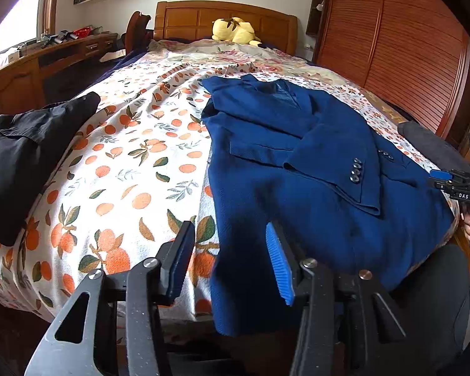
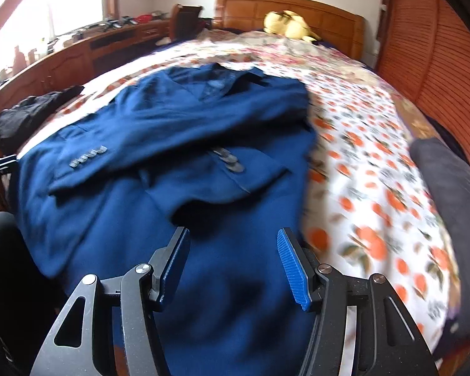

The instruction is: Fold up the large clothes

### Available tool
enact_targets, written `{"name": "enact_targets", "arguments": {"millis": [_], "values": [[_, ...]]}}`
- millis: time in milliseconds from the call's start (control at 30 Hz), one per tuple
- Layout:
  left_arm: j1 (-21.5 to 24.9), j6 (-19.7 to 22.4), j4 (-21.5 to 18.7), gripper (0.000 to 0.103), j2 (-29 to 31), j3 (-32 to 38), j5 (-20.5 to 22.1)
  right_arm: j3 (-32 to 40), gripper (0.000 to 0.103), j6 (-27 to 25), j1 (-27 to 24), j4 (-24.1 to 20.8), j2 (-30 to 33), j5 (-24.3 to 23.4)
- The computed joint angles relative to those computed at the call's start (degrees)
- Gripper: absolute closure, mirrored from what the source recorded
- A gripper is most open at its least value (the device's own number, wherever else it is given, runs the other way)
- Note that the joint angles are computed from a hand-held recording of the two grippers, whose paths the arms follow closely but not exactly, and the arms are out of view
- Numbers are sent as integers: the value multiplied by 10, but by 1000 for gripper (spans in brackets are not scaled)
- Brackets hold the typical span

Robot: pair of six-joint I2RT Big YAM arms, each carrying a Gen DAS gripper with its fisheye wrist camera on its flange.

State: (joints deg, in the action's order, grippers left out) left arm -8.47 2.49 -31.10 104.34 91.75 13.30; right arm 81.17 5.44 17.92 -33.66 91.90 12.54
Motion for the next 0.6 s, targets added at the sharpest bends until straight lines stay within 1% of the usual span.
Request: {"name": "enact_targets", "arguments": {"millis": [100,200,333,400,433,500,533,567,600], "values": [[2,8,-15,56,2,3,-1,-16,43,25,-11,-12,-14,-2],[3,16,-27,56,4,5,-4,-21,43,37,-13,-26,-20,-10],[3,29,-45,56,9,10,-7,-21,43,36,-13,-44,-23,-27],[4,35,-51,56,11,11,-7,-14,43,27,-12,-49,-15,-27],[4,36,-54,56,13,12,-5,-12,46,22,-11,-53,-13,-28],[6,34,-57,56,16,15,-1,-5,53,15,-12,-56,-6,-35],[5,31,-57,56,17,15,1,-3,64,11,-13,-56,-6,-41],[4,28,-56,56,16,14,2,-3,77,5,-12,-56,-7,-44],[4,26,-54,57,15,12,3,-2,81,0,-13,-55,-8,-52]]}}
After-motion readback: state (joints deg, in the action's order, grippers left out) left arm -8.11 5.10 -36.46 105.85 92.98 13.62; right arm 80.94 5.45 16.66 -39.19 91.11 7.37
